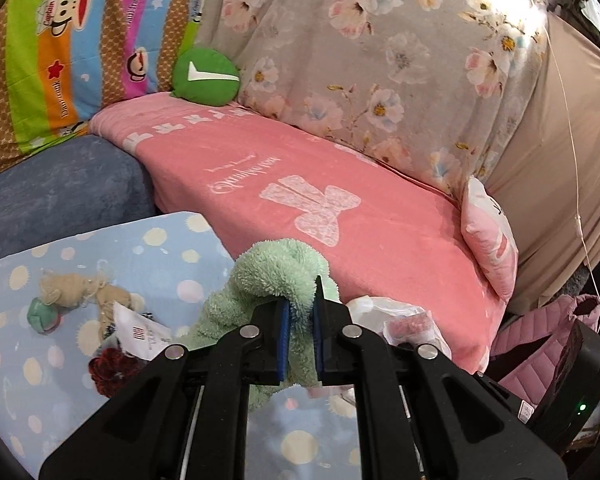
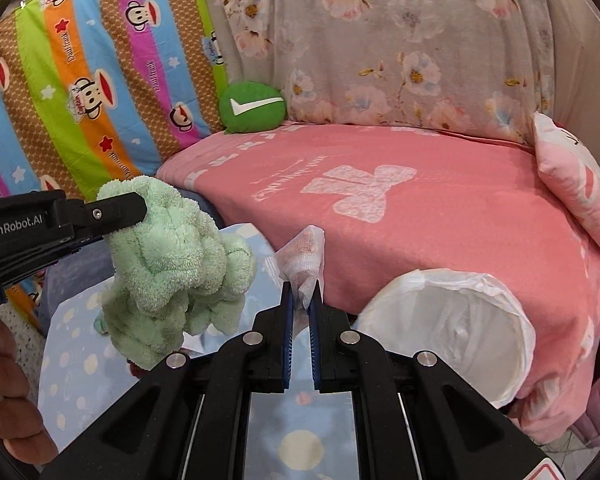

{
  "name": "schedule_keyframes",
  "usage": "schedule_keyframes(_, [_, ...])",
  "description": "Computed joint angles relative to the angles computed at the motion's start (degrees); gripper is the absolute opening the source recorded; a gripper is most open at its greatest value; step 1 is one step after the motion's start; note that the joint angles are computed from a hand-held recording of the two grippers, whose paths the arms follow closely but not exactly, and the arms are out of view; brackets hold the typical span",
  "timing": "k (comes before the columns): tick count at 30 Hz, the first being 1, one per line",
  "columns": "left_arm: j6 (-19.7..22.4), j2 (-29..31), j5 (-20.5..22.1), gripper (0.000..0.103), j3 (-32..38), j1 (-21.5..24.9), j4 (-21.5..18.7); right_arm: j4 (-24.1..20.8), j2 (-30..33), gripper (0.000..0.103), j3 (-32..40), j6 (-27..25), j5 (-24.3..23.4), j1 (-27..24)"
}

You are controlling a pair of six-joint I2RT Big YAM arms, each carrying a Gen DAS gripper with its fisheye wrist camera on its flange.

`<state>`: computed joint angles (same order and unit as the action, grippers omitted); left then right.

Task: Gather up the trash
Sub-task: 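Carry the towel and packet to the bin and open both grippers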

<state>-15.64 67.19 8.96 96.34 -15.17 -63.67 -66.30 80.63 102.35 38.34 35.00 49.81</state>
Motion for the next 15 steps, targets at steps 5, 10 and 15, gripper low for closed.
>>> schedule_keyframes(5, [-2.1,2.7,-2.0,0.009,0.6,-7.6,1.2,-0.8,-5.4,0.007,-6.0,0.9,0.5,-3.9])
schedule_keyframes(10, [-2.8,6.0,-3.7,0.009,1.8,-13.5,2.2,-0.7,-10.1,0.007,-11.8,1.6,-0.7,-8.2])
schedule_keyframes(15, [-3.2,9.3,-4.6,0.010,3.0,-17.4,3.1,0.0,-13.3,0.007,-16.4,2.2,-2.2,-11.6])
